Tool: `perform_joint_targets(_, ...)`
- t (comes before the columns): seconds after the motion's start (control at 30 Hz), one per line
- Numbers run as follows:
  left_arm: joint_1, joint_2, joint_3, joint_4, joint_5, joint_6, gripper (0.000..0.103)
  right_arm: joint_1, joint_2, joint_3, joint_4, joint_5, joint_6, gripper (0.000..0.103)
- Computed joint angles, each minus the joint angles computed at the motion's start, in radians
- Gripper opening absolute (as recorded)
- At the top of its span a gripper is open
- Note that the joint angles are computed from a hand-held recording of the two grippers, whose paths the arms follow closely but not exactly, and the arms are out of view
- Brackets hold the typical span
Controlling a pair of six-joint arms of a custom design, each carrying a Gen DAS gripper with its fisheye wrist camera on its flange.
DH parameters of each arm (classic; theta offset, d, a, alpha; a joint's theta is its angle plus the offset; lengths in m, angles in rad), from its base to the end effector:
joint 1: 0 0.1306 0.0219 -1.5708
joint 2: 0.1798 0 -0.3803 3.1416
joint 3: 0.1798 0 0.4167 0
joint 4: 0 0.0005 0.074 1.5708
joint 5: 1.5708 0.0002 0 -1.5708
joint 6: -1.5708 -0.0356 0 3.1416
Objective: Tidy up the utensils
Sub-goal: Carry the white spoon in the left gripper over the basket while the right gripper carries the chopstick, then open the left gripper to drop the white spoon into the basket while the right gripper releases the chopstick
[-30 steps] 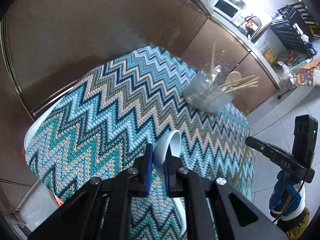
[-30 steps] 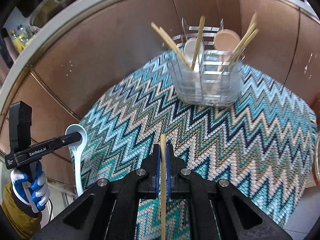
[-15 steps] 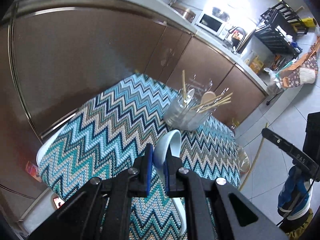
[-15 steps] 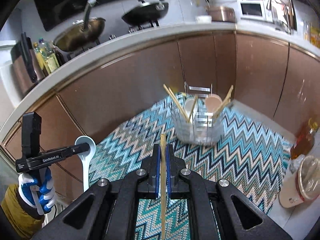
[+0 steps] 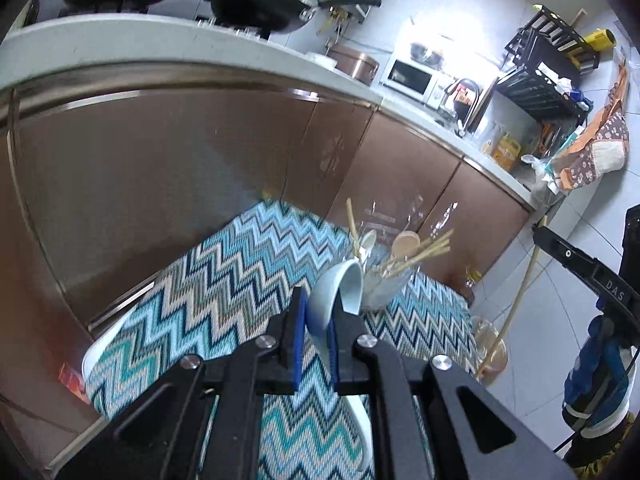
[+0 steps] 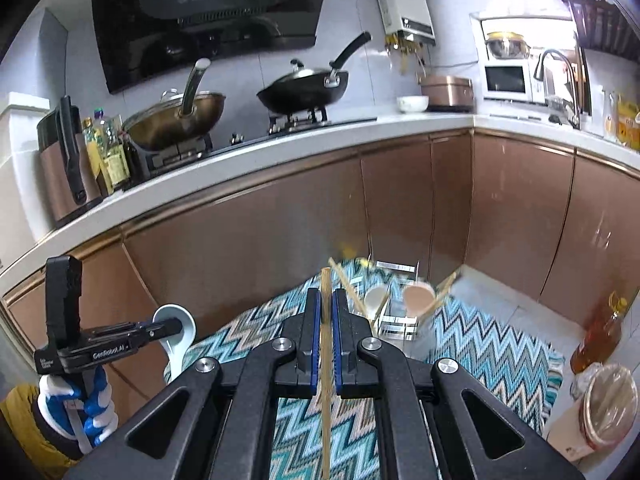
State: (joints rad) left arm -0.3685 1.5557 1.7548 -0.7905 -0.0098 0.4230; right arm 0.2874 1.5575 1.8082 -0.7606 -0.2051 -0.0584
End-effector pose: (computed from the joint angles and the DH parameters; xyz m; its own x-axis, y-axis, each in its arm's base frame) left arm 0.5444 -0.2104 0.5269 -0.6190 -0.2010 -0.7592 0.1081 0.9357 -0.3358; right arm 0.5577 0.1719 0.5557 -0.4934 -0.0863 -0.8655 -0.4199 0.8951 0.1502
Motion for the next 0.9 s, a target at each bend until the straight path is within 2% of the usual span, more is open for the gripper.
perform_joint_targets(0.1, -0.006, 0.038, 0.062, 0.034, -0.035, -0.021, 0.009, -0.011, 0.022, 0.022, 0.061, -0.013, -0.013, 0.006)
perform_joint_targets(0.23, -0.017, 0.101, 0.158, 0.112, -0.072, -0.049, 0.009, -0.028, 0.054, 0.046, 0.195, -0.034, -0.023, 0.006)
perform_joint_targets(0.37, -0.043, 0.205, 0.293, 0.205, -0.187, -0.097, 0.009, -0.039, 0.106, 0.085, 0.325, -0.012, -0.033, 0.005)
perform_joint_targets(0.5, -0.061, 0.320, 0.430, 0.274, -0.257, -0.128, 0.009, -0.053, 0.169, 0.133, 0.441, 0.006, -0.045, 0.006)
perform_joint_targets(0.67, -0.080, 0.500, 0.636, 0.265, -0.315, -0.156, 0.009, -0.064, 0.252, 0.187, 0.485, 0.027, -0.060, 0.005)
perform_joint_targets(0.8, -0.091, 0.633, 0.788, 0.229, -0.338, -0.164, 0.009, -0.073, 0.301, 0.196, 0.509, 0.037, -0.071, 0.005)
perform_joint_targets(0.9, -0.097, 0.683, 0.818, 0.239, -0.362, -0.175, 0.009, -0.076, 0.319, 0.179, 0.526, 0.052, -0.058, 0.005)
